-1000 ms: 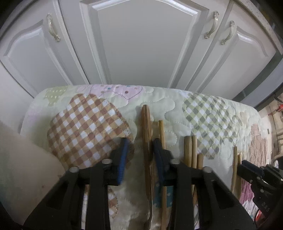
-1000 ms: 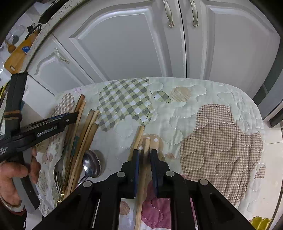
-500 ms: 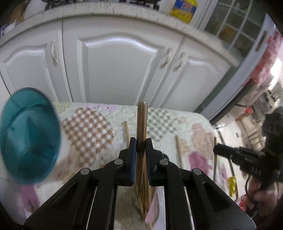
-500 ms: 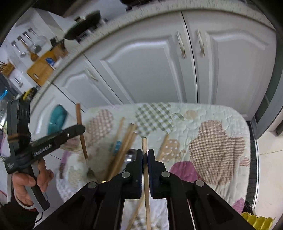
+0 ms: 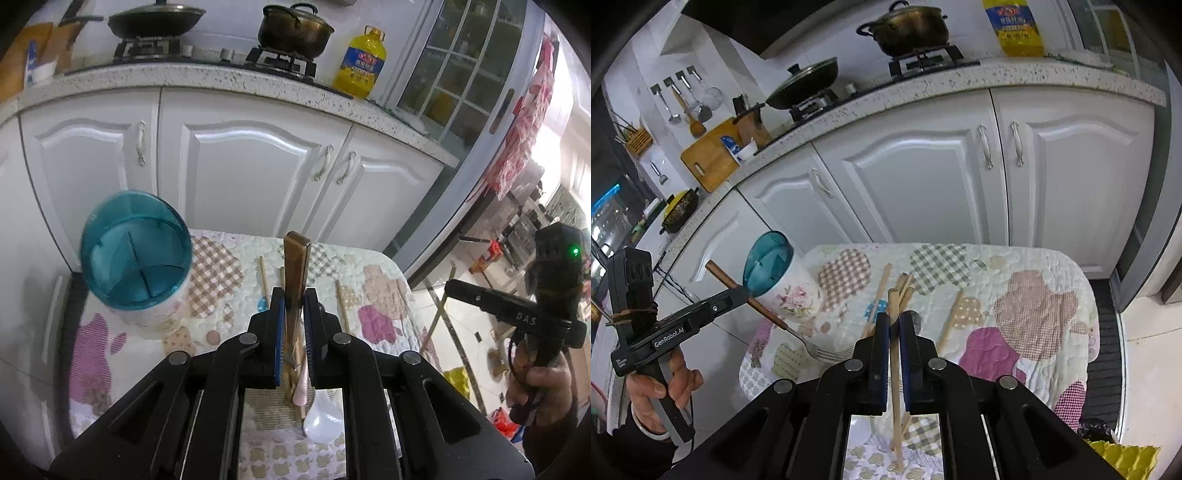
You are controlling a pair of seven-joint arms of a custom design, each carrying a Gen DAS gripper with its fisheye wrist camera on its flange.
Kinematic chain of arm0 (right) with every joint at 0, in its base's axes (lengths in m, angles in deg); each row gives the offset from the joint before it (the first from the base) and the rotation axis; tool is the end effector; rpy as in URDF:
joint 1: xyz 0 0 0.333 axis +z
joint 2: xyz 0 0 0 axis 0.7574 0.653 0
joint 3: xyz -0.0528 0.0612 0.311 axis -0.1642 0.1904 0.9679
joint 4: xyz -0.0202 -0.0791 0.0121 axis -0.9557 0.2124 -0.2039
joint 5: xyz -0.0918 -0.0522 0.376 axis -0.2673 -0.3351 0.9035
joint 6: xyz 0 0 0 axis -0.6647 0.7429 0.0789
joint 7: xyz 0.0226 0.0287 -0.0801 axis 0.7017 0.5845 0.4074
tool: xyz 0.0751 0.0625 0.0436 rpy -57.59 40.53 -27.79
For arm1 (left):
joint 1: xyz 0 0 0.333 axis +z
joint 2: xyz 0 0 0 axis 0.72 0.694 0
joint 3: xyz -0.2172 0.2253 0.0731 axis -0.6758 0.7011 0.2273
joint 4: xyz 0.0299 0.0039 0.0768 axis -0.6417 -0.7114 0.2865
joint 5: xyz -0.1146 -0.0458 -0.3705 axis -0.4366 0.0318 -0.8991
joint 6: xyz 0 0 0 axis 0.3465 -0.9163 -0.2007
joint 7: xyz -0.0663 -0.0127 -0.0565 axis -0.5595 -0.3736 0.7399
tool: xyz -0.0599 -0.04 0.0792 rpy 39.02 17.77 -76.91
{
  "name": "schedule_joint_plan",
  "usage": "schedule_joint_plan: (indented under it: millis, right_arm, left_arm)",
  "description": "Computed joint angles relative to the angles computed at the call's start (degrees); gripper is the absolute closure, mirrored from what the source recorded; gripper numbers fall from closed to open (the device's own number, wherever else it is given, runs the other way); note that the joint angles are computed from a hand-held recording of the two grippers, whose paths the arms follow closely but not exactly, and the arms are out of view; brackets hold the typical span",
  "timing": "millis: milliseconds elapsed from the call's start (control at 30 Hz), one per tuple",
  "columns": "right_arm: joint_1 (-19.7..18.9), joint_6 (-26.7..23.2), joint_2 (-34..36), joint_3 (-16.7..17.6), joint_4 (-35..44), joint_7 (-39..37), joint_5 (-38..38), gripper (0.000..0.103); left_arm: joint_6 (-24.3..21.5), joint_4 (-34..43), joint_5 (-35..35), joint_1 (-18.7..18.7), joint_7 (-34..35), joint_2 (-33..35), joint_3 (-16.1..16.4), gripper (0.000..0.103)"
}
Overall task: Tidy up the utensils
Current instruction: 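Lower chopstick and spatula into the teal-lidded holder and open both grippers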
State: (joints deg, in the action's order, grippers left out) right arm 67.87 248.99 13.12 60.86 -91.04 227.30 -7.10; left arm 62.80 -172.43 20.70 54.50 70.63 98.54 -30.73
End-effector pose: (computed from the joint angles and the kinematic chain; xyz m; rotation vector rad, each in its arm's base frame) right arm 0.5036 0.2751 0.4910 -1.2956 1.9941 -0.4787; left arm 0.6962 -0.0623 0.4846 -1.1998 2.5778 -1.2876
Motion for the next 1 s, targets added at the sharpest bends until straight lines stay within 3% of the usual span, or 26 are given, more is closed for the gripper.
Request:
schedule_joint_plan:
  millis: [267, 500, 700, 1000]
  right_arm:
    - [1.01, -0.46, 1.40, 0.28, 5.06, -0.67, -2.16, 0.098]
    - [3.14, -1.55, 6.50, -1.30, 14.95, -6.93, -1.01, 0.098]
    - [5.50, -1.82, 12.20, -3.77, 25.25, -12.79, 1.78, 0.098]
    - [8.83, -2.93, 25.31, -8.21, 45.65, -22.67, 9.83, 0.098]
  left_arm:
    - [-1.44, 1.25, -1.17, 1.32, -0.68, -0.77, 0.68, 0.095]
    - [-3.04, 4.27, -1.83, 2.45, -1.35, -0.42, 1.01, 0.095]
    - [-5.53, 13.11, -1.65, 4.27, -5.14, 3.41, 1.05, 0.095]
    - [-1.16, 26.16, 5.05, 4.36, -10.53, 10.88, 0.02, 0.095]
